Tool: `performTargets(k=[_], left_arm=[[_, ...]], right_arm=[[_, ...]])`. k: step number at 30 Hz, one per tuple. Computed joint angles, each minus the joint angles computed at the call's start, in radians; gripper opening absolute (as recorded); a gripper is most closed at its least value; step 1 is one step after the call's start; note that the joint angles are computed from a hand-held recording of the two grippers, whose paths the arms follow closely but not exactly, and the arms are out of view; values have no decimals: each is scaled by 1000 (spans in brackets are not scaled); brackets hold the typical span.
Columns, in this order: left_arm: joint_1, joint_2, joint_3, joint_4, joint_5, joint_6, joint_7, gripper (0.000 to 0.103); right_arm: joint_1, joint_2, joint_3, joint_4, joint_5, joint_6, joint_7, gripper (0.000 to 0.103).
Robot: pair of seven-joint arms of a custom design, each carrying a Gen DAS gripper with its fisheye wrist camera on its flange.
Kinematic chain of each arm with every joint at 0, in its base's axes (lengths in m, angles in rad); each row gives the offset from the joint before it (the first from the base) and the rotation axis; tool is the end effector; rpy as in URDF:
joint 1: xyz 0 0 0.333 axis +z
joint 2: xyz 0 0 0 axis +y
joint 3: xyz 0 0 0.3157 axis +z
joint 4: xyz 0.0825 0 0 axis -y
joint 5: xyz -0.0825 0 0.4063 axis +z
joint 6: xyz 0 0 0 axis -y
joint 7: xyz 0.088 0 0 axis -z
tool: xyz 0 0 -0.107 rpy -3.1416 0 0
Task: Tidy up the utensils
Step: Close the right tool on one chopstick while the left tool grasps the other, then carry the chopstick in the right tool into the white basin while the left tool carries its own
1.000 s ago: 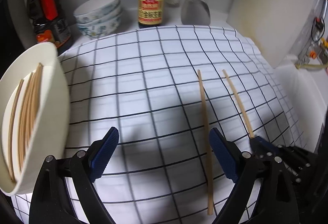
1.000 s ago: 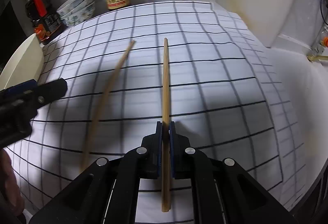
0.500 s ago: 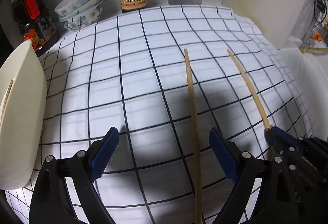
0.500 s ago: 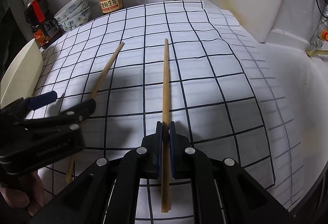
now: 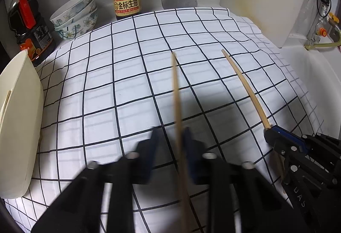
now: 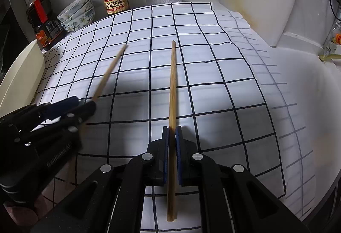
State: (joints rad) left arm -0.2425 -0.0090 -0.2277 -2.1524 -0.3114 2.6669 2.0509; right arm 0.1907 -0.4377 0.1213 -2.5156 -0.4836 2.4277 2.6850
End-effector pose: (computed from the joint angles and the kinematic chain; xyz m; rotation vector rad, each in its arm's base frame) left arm 0.5342 -0.2617 0.4486 -1.1778 2.5695 -0.7445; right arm 0.4342 0.1396 0.4573 -1.4277 2.3785 -0.6397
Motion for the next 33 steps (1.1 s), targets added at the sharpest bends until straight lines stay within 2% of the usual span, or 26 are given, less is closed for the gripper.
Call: performTargets(k=[1,11,17,23,33], left_arm=[[0,2,0,4,-3,-6,1,8],[14,-13,11,18,-13,-73,-7,7],[34,-60,33,31,-86,-110,62,7],[66,-110,72,62,-160,-139,125,7],[154,-122,140,163,-265,-167,154,7]], right_arm=[[0,1,0,1,1,-1,-1,6],[3,-2,3,21,5,-4,-7,6],[11,1,12,77,-2,-15,-28,6],[32,60,25,197,-15,-19,-73,6],[85,273,30,479,-59,39,-174,6]])
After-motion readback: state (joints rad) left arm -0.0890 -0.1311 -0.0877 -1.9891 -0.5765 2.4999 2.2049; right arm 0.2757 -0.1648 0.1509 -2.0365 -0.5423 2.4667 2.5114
